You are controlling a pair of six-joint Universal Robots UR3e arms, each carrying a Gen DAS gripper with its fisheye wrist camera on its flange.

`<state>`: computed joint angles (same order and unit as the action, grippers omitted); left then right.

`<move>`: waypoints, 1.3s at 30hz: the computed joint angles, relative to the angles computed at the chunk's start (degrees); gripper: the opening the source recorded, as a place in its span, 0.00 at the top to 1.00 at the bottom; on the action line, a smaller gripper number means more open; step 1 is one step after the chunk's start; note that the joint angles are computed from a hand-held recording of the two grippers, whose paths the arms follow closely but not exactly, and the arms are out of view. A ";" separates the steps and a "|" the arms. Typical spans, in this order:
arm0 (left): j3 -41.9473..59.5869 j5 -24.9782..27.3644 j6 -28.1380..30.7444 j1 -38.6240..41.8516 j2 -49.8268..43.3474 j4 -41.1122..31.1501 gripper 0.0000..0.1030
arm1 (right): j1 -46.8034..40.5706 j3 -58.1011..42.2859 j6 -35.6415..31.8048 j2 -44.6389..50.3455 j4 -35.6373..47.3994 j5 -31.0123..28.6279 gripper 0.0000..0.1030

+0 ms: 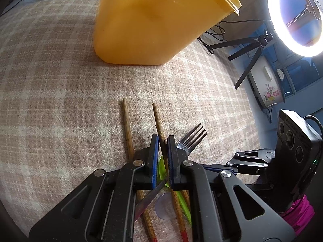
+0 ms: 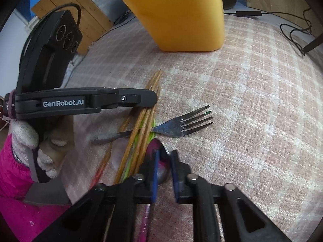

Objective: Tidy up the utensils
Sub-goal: 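Close the left gripper on a wooden chopstick while the right gripper grasps another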

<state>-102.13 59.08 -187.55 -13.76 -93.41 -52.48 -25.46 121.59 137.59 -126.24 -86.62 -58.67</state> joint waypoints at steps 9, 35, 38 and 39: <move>-0.14 -0.24 0.93 0.01 0.60 -1.22 0.94 | -5.61 -1.44 -6.82 -1.38 6.56 1.01 0.92; -2.28 -0.73 1.84 1.73 4.23 -1.88 0.94 | -11.57 -3.29 -12.13 -6.77 12.07 0.55 1.00; -3.18 -1.68 2.35 2.98 6.63 -2.69 0.95 | -17.89 -5.08 -16.78 -9.84 19.03 1.43 1.00; -3.31 -1.84 2.56 3.27 7.24 -2.95 0.95 | -19.91 -6.02 -18.40 -10.71 21.72 1.87 1.00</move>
